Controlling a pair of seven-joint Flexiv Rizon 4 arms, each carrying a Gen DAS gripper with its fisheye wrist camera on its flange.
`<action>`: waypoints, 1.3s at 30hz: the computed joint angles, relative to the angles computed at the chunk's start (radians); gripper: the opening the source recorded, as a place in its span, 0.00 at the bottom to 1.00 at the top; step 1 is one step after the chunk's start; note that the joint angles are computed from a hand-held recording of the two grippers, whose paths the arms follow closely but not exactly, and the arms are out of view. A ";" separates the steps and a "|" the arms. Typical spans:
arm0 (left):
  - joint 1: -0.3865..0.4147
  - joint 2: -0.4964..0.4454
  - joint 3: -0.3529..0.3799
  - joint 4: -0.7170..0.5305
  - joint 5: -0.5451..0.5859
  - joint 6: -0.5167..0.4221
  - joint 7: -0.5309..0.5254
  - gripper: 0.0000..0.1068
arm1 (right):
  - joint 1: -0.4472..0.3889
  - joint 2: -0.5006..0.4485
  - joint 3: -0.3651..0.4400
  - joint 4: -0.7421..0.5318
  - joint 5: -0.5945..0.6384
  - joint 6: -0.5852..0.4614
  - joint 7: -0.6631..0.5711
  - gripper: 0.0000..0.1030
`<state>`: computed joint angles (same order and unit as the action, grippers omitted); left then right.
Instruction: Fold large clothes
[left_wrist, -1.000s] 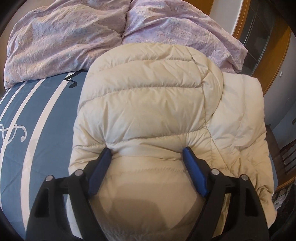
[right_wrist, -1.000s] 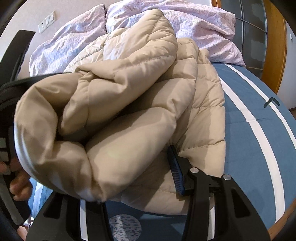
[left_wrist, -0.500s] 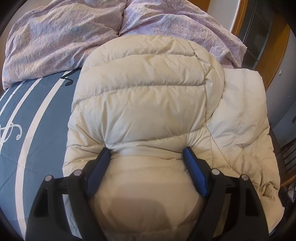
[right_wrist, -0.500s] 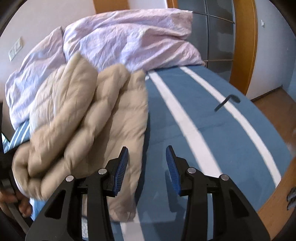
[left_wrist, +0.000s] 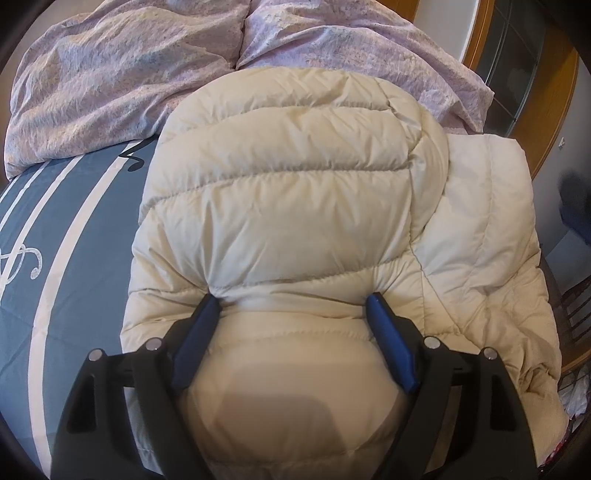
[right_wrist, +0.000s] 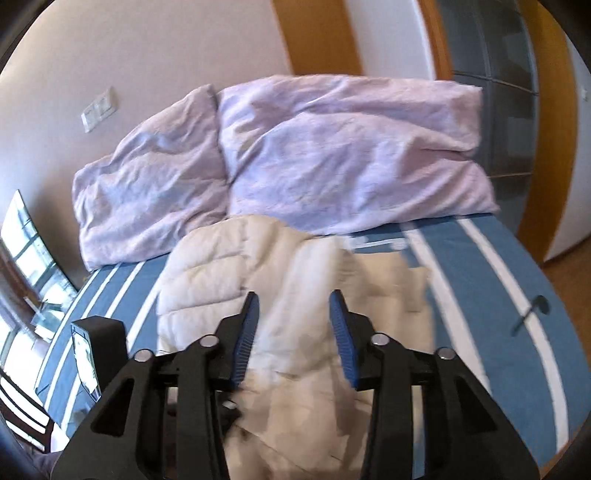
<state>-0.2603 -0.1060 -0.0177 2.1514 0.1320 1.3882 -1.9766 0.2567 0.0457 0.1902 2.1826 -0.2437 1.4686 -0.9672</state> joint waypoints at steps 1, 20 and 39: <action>-0.001 -0.001 0.000 -0.002 0.003 -0.002 -0.003 0.76 | 0.010 -0.014 0.001 -0.011 0.018 -0.004 -0.017 0.34; 0.001 0.008 -0.012 0.029 -0.060 0.043 0.069 0.77 | -0.006 -0.143 -0.010 -0.006 0.108 -0.070 -0.010 0.04; 0.091 0.095 -0.011 -0.016 -0.030 -0.023 0.121 0.74 | -0.024 -0.178 0.001 -0.007 0.174 -0.031 -0.086 0.00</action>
